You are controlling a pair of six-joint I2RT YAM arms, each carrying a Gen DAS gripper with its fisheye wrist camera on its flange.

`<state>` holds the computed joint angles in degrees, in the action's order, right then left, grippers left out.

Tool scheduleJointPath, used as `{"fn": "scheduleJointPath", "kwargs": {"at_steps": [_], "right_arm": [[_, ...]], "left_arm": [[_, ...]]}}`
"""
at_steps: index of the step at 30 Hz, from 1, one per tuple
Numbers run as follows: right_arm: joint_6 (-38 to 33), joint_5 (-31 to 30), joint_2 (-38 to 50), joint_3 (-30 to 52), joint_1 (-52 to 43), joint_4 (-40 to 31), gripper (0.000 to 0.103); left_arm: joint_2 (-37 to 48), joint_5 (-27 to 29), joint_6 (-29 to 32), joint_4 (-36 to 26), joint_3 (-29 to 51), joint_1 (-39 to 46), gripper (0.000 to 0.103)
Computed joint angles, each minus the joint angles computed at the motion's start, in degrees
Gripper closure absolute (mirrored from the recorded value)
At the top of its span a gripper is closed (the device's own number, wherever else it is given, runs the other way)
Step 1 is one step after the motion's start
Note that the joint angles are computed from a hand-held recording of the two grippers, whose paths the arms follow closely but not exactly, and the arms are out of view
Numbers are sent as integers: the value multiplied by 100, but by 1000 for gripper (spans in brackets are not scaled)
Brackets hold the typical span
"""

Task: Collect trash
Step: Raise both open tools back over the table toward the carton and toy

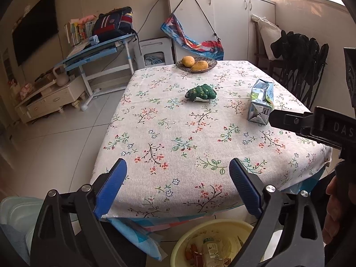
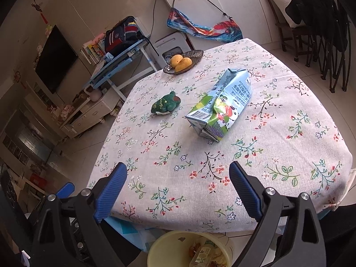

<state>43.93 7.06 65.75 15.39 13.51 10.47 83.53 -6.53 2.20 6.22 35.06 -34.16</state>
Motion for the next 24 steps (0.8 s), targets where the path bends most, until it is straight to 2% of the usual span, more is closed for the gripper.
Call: {"fn": "scheduleJointPath", "kwargs": {"at_steps": [12,24], "right_arm": [[28,-238,821,344,-421,439,12],[-130,-490,1665,798,-889,778,12]], "left_arm": [[527,151,-20,114,443,184,13],[1001,306,24,-58,1211,261,12]]}}
